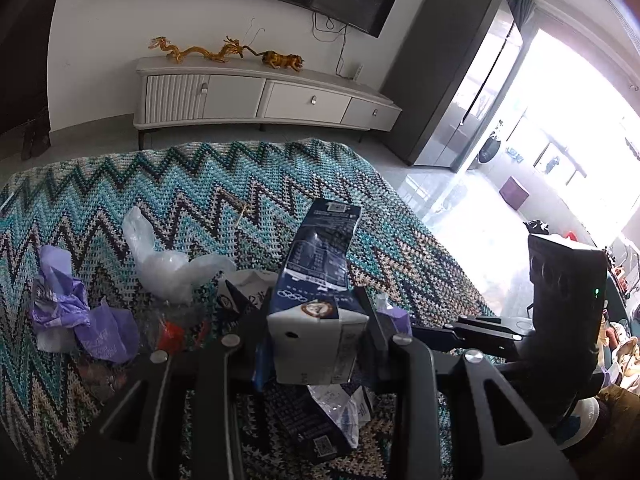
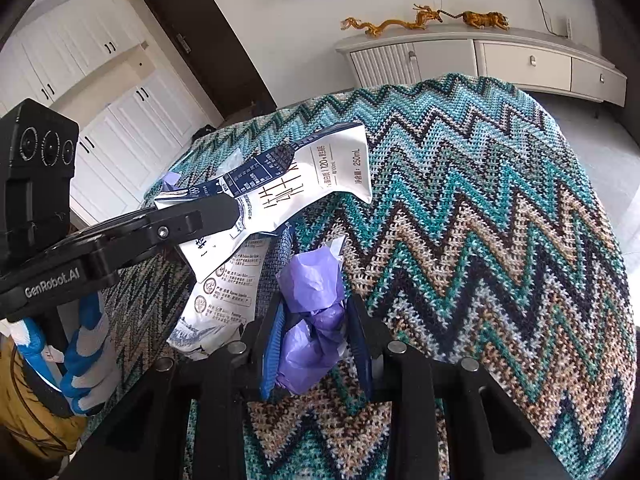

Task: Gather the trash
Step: 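Grasp the white carton with the left tool while the right tool grasps the purple plastic bag, then carry the carton and purple bag with both tools over the bin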

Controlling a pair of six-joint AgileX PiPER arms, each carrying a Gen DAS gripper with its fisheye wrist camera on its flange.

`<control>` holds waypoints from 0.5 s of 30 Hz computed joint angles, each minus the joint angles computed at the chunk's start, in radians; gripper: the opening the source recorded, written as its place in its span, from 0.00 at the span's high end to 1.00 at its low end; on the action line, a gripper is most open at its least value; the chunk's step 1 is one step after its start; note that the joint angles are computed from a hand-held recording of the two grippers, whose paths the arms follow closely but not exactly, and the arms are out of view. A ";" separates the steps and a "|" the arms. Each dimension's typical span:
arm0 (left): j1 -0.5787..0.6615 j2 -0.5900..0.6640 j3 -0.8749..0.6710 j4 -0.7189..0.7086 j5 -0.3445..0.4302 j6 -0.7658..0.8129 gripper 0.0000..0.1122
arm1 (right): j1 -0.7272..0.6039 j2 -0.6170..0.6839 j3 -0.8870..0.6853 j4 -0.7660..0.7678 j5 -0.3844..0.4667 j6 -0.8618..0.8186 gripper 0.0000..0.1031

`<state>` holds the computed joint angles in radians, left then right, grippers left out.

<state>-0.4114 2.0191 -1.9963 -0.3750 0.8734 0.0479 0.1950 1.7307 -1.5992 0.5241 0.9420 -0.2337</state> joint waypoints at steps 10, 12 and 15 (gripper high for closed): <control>-0.089 -0.252 0.215 0.188 -0.124 -0.138 0.70 | -0.035 -0.219 0.144 -0.008 -0.013 -0.001 0.72; -0.117 -0.309 0.266 0.254 -0.147 -0.191 0.70 | -0.031 -0.262 0.147 -0.028 -0.003 0.019 0.72; -0.152 -0.387 0.326 0.332 -0.165 -0.263 0.70 | -0.024 -0.338 0.161 -0.060 0.008 0.050 0.72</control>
